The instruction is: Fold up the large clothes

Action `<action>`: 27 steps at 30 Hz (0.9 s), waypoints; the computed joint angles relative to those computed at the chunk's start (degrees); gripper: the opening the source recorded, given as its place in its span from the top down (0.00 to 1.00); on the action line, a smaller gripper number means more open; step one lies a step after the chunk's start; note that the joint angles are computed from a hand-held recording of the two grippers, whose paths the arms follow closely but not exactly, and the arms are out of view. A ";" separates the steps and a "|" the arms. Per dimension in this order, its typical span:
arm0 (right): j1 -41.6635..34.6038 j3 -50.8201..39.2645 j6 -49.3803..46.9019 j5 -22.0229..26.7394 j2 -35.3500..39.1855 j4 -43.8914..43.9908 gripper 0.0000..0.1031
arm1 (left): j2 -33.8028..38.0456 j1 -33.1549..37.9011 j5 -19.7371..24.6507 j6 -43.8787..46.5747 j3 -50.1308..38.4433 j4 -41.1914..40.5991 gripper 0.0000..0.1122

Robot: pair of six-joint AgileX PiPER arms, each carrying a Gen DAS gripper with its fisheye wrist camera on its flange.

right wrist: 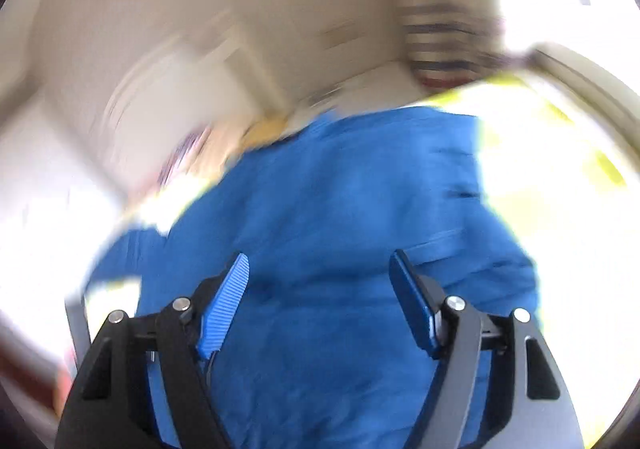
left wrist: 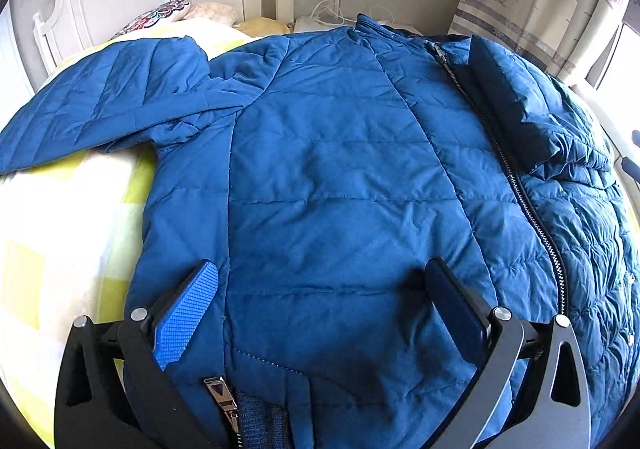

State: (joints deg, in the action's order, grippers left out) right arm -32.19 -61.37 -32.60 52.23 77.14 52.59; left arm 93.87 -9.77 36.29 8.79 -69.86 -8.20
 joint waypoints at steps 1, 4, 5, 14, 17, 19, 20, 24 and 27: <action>-3.01 -0.81 0.24 1.30 1.68 1.34 0.30 | -0.08 -0.01 0.02 -0.04 0.05 0.01 0.12; -3.04 -5.71 1.99 1.61 8.81 1.50 0.31 | -0.15 0.11 0.06 0.19 0.11 -0.32 0.12; -1.16 -7.97 4.32 0.64 11.26 -1.18 0.38 | -0.13 0.12 0.04 0.23 0.11 -0.39 0.12; 14.07 -10.97 8.20 -7.53 4.71 -4.58 0.85 | -0.06 0.30 -0.19 0.23 0.15 -0.62 0.12; 24.76 -16.99 12.51 -9.25 5.85 -8.42 0.85 | -0.27 0.69 -0.30 1.14 0.43 -1.75 0.12; 32.08 -23.18 14.83 -8.45 9.76 -9.86 0.75 | -0.40 0.98 -0.42 1.68 0.66 -2.50 0.12; 35.22 -26.66 12.69 -6.27 12.63 -7.54 0.59 | -0.54 1.08 -0.51 1.90 0.87 -2.77 0.12; 42.28 -30.02 7.65 -3.33 15.77 -5.52 0.33 | -0.57 1.91 -0.46 3.75 0.96 -4.83 0.12; 42.40 -24.66 5.54 -6.77 11.01 -6.18 0.34 | -0.72 2.52 -0.42 5.20 1.19 -6.51 0.12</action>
State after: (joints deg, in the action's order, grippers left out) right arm 10.20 -86.03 -27.06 45.46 88.14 46.41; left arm 93.15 -7.25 35.86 13.99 -68.67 -14.72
